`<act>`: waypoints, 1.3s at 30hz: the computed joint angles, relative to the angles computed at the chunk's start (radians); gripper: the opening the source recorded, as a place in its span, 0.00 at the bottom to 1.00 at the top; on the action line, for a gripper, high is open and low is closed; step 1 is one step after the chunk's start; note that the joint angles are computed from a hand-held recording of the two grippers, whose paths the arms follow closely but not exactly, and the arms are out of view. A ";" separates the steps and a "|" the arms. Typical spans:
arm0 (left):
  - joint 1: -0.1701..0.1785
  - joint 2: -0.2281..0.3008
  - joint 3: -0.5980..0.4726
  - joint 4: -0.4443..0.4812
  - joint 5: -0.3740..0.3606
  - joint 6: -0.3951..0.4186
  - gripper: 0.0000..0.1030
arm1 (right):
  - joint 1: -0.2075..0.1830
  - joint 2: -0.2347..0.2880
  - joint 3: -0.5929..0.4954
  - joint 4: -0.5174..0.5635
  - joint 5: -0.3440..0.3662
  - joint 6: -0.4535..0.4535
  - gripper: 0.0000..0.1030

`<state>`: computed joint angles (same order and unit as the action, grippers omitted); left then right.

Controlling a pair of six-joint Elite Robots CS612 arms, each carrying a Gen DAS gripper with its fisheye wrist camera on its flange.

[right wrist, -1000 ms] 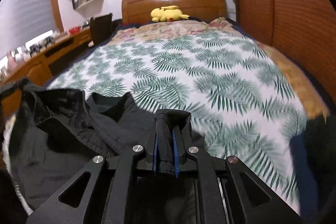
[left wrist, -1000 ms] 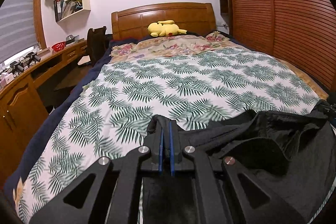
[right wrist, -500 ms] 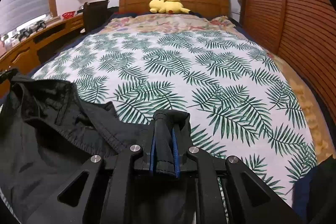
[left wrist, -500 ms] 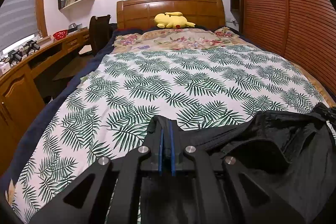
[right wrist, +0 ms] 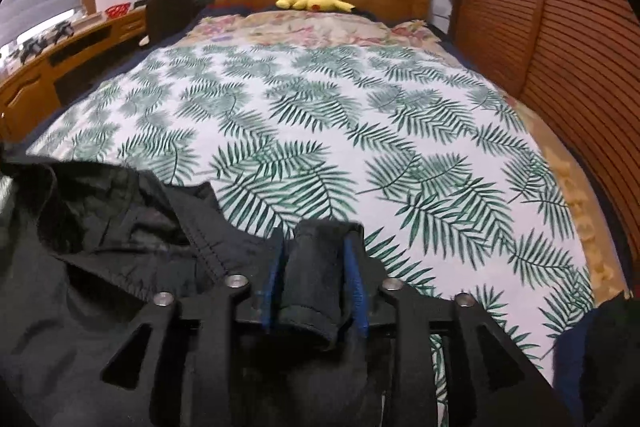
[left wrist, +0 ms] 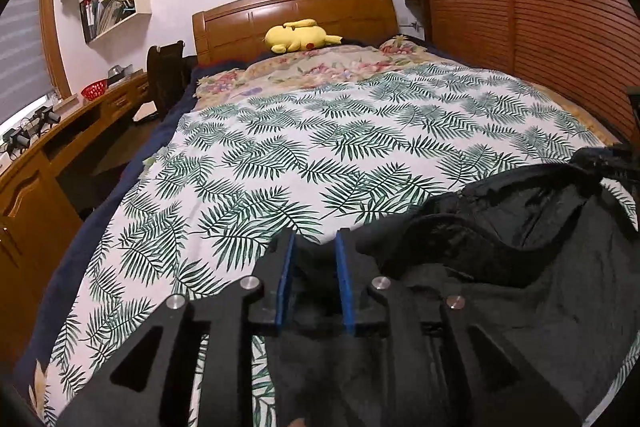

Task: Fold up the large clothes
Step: 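Lower the folded hem onto the jacket and open both grippers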

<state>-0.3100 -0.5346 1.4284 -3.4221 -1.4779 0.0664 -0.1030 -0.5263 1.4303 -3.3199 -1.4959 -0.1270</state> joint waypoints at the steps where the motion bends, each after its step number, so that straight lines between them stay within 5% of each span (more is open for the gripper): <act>1: 0.004 -0.005 0.007 -0.006 -0.014 -0.009 0.19 | 0.000 -0.006 0.007 -0.020 -0.005 0.006 0.47; 3: 0.010 -0.012 0.017 -0.006 -0.034 -0.015 0.20 | -0.001 -0.015 0.019 -0.060 -0.015 0.009 0.57; 6: 0.014 -0.021 0.038 -0.010 -0.053 -0.008 0.20 | -0.005 -0.029 0.032 -0.057 -0.021 0.008 0.57; 10: 0.012 -0.032 0.071 -0.016 -0.049 0.023 0.20 | -0.002 -0.016 0.000 0.078 -0.067 -0.027 0.57; 19: 0.023 -0.052 0.121 -0.010 -0.115 0.014 0.21 | -0.019 0.066 -0.160 0.368 -0.011 0.052 0.57; 22: 0.023 -0.053 0.124 -0.022 -0.121 0.007 0.21 | -0.028 0.084 -0.197 0.416 0.042 0.073 0.44; 24: 0.023 -0.053 0.121 -0.015 -0.132 0.007 0.21 | -0.026 0.087 -0.203 0.406 0.054 0.056 0.09; 26: 0.026 -0.051 0.115 -0.004 -0.159 0.006 0.21 | -0.017 0.087 -0.196 0.349 0.012 0.028 0.05; 30: 0.029 -0.046 0.103 0.022 -0.174 -0.006 0.21 | 0.007 0.090 -0.172 0.111 -0.130 0.004 0.04; 37: 0.025 -0.053 0.117 0.012 -0.187 -0.005 0.21 | 0.025 0.108 -0.234 0.155 -0.283 0.024 0.04; 39: 0.021 -0.056 0.123 0.014 -0.177 0.005 0.21 | 0.032 0.097 -0.211 0.121 -0.292 0.032 0.13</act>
<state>-0.2887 -0.5908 1.5511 -3.4078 -1.6548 0.0716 -0.0714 -0.4296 1.2192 -3.1991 -1.7880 -0.0947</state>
